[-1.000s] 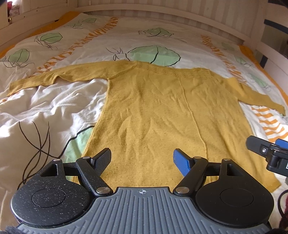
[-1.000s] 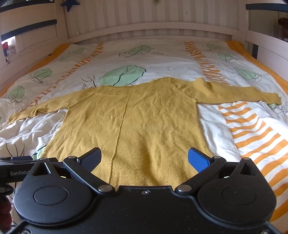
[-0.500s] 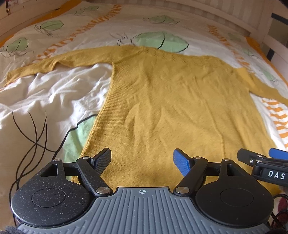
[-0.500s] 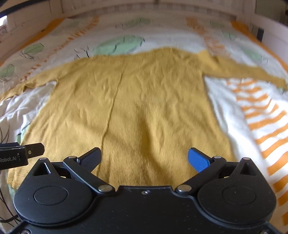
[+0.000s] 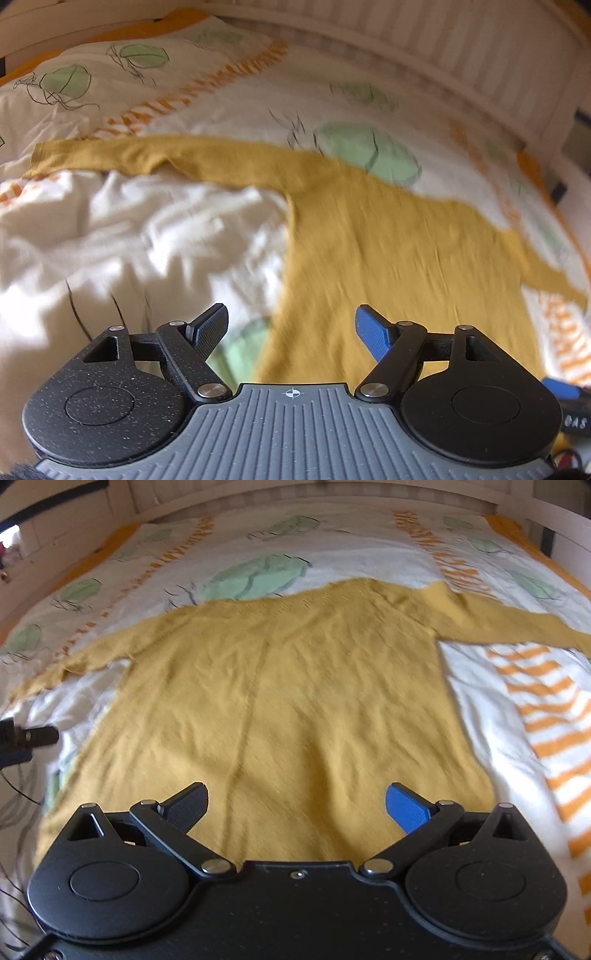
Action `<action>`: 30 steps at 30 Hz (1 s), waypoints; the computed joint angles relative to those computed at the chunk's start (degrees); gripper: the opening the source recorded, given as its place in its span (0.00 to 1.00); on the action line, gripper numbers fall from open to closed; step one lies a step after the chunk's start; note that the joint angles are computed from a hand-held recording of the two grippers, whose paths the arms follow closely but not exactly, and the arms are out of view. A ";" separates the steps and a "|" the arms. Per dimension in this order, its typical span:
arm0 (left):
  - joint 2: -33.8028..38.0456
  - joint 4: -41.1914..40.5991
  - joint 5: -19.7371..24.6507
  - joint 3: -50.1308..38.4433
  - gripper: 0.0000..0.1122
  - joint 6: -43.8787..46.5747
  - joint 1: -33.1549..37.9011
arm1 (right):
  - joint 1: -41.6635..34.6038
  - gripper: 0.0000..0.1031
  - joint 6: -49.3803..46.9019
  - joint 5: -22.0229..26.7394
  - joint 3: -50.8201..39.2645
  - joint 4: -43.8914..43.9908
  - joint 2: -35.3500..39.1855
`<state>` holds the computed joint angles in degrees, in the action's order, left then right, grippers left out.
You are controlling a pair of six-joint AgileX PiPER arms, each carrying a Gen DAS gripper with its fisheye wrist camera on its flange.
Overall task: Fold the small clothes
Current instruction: 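Move the left gripper to the sleeve cuff and close on it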
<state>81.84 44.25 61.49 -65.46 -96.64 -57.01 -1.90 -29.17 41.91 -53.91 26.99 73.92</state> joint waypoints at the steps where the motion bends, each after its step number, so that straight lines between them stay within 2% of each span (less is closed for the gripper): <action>1: -1.39 -0.31 -0.70 0.80 0.67 1.86 2.16 | -0.09 0.99 -1.40 0.64 -0.98 1.91 0.93; 6: -6.70 -0.56 -1.75 3.50 0.67 11.38 13.51 | 0.88 0.99 -5.81 6.65 -7.81 10.63 7.44; 11: -11.51 -4.72 -6.11 4.90 0.67 22.66 30.39 | 2.24 0.99 -10.81 6.90 -10.35 22.08 11.04; 13: -11.98 -6.98 -7.68 4.84 0.67 27.86 37.69 | 4.17 0.99 -7.88 8.07 -13.67 20.80 13.31; 17: -10.93 -13.69 -12.36 4.94 0.67 38.84 52.62 | 8.43 0.99 -4.37 6.62 -17.92 17.27 15.84; 22: -7.76 -27.22 -18.96 6.33 0.66 53.58 67.81 | 10.64 0.99 -3.99 5.73 -19.75 15.60 17.09; 26: -3.77 -37.26 -20.08 6.70 0.65 64.50 74.21 | 11.24 0.99 -3.29 5.19 -20.24 15.50 18.03; 30: -2.38 -39.56 -24.18 8.05 0.63 68.02 76.36 | 11.53 0.99 -2.44 5.37 -20.44 14.67 18.60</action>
